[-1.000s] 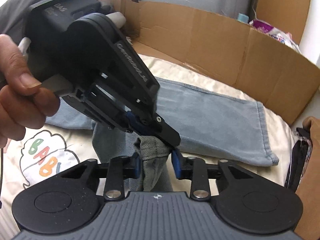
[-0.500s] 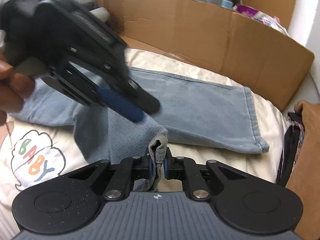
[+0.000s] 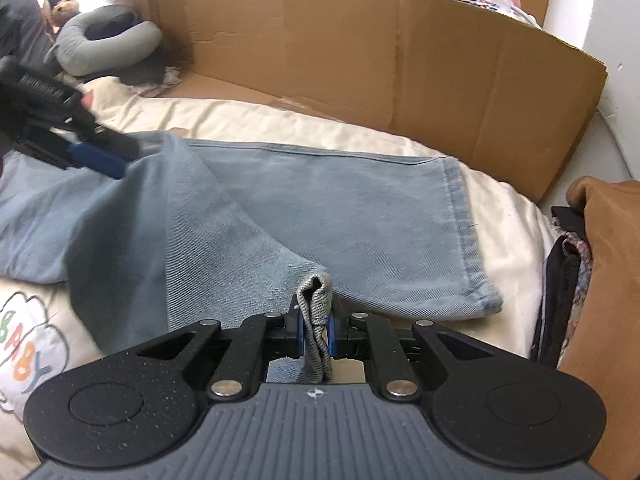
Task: Fold clothes
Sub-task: 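Open the left tool and withdraw it while the right tool holds the edge, then pull the leg edge with the right tool toward the cardboard box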
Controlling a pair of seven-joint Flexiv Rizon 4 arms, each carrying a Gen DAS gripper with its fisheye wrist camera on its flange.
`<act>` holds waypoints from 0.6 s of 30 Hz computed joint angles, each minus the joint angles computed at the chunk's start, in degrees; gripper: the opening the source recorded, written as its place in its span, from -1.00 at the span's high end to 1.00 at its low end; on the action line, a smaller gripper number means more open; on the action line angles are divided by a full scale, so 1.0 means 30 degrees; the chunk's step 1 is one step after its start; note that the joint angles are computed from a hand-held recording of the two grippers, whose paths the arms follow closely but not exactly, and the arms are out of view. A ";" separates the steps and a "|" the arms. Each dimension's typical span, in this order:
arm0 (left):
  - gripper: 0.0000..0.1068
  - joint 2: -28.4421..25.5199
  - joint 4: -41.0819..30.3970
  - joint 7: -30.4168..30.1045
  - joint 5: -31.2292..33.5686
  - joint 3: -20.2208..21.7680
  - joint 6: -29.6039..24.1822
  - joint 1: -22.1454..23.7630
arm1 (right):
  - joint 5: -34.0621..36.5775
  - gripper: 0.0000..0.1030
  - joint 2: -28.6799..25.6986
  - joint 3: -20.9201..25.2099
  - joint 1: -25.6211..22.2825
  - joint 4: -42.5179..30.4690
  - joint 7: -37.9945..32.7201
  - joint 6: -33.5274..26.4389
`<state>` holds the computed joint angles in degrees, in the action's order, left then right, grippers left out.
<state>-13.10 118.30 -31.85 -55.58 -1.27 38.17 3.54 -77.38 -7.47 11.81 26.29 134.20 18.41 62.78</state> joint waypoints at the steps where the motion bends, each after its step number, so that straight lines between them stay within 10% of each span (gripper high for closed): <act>1: 0.16 -0.0116 -0.0029 0.0087 0.0053 0.0050 0.0382 -0.0001 | -0.0005 0.82 0.0014 -0.0100 -0.0123 0.0037 -0.0060 0.0082; 18: 0.16 -0.1193 -0.0308 0.0540 0.0695 -0.0081 0.3021 0.0729 | -0.0967 0.82 -0.1161 -0.1345 -0.2225 -0.0406 -0.1475 0.1983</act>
<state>-16.68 117.38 -30.23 -53.50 -1.51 47.23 5.73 -80.28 -10.95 7.77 19.62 132.98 13.98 68.73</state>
